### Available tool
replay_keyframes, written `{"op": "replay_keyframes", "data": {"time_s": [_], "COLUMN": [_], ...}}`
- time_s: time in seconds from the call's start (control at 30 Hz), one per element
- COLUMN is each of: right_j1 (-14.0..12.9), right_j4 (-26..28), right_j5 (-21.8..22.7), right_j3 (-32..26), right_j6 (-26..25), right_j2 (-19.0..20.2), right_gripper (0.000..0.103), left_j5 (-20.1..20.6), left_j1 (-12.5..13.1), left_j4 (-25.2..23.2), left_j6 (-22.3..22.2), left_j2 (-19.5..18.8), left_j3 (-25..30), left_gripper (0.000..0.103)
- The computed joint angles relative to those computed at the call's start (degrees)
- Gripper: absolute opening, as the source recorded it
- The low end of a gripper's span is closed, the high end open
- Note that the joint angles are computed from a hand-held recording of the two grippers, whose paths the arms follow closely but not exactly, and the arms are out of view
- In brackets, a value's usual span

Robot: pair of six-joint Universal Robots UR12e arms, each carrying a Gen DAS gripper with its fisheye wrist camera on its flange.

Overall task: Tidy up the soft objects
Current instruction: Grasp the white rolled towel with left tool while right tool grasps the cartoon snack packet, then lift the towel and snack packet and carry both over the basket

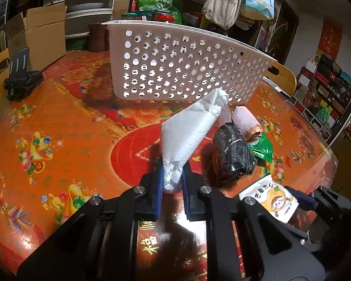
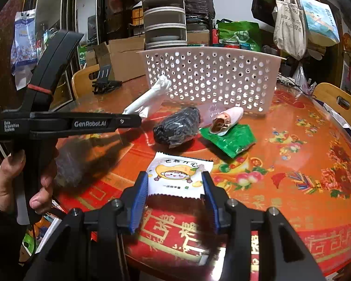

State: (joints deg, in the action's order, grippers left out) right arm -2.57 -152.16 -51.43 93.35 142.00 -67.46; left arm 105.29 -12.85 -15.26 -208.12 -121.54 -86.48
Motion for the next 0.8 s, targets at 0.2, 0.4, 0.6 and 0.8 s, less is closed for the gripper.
{"op": "replay_keyframes", "data": {"time_s": [0.2,0.4,0.6,0.8], "right_j1": [-0.50,-0.96,-1.17,-1.37], "right_j4": [-0.77,-2.27,-3.28,-4.30], "right_j5": [0.64,1.05,1.01,1.07], "right_j3": [-0.42,-0.58,-0.88,-1.02], "right_j6": [0.99,2.11,2.89,3.22], "right_j2": [0.12,0.02,0.04,-0.01], "right_gripper": [0.045,0.045,0.045,0.045], "left_j5": [1.30,1.95,2.33,2.79], "left_j1": [-0.66,-0.83,-1.03,-1.32], "left_j4": [1.43,2.38,2.94,3.13], "left_j6": [1.01,1.13,1.13,1.41], "left_j2": [0.50,1.11,1.55,1.90], "left_j3": [-0.59,-1.07,-1.40,-1.54], "left_gripper": [0.013,0.013,0.013,0.013]}}
